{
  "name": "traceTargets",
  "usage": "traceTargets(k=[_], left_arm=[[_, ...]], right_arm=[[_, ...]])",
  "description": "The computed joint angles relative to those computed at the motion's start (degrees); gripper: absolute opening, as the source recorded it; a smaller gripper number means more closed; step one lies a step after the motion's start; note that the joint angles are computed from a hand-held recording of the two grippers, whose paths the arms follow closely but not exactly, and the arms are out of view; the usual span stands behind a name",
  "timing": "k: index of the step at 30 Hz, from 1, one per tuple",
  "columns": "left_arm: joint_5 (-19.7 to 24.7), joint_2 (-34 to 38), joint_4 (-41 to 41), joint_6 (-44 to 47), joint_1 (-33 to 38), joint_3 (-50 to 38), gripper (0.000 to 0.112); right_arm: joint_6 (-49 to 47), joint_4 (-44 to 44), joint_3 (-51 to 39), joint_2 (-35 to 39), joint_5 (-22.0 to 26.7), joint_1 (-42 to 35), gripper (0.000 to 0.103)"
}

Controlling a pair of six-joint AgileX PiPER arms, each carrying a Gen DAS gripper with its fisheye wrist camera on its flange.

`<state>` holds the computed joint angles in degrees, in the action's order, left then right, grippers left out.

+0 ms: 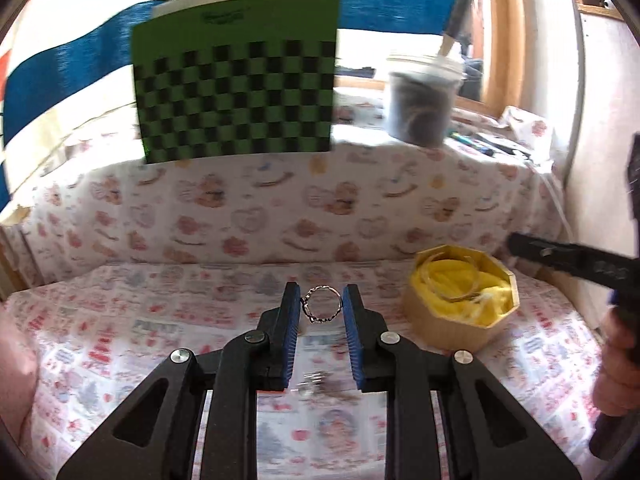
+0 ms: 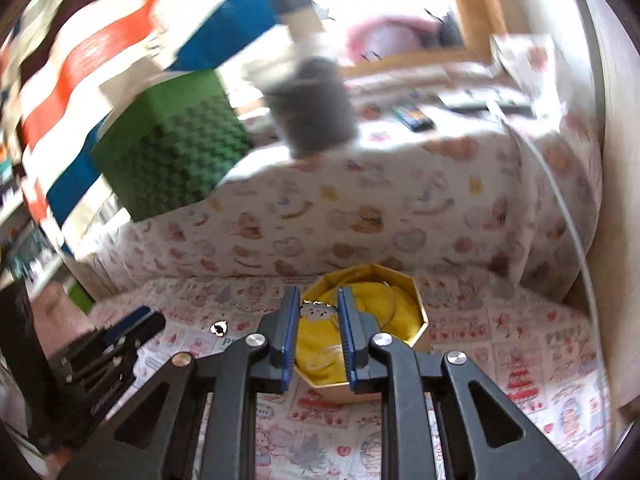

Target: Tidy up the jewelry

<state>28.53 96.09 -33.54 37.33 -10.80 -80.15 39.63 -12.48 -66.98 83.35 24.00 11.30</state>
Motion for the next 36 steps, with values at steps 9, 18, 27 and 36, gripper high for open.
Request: traceTargets(k=[9, 18, 27, 36], left_arm=[[13.6, 9.9, 5.7, -15.2, -7.3, -15.8, 0.021], [17.3, 16.6, 16.2, -24.6, -12.3, -25.1, 0.021], [24.7, 22.0, 17.3, -24.9, -14.0, -32.7, 0.021], [27.2, 19.9, 13.1, -21.4, -11.5, -32.0, 0.032]], right_arm=[[-4.2, 3.2, -0.2, 1.9, 0.7, -3.4, 0.018], [-10.7, 12.7, 1.4, 1.8, -2.2, -7.1, 0.018], [-26.4, 31.8, 1.7, 2.5, -1.9, -10.8, 0.019], [-35.3, 42.5, 3.1, 1.2, -1.6, -12.9, 0.019]])
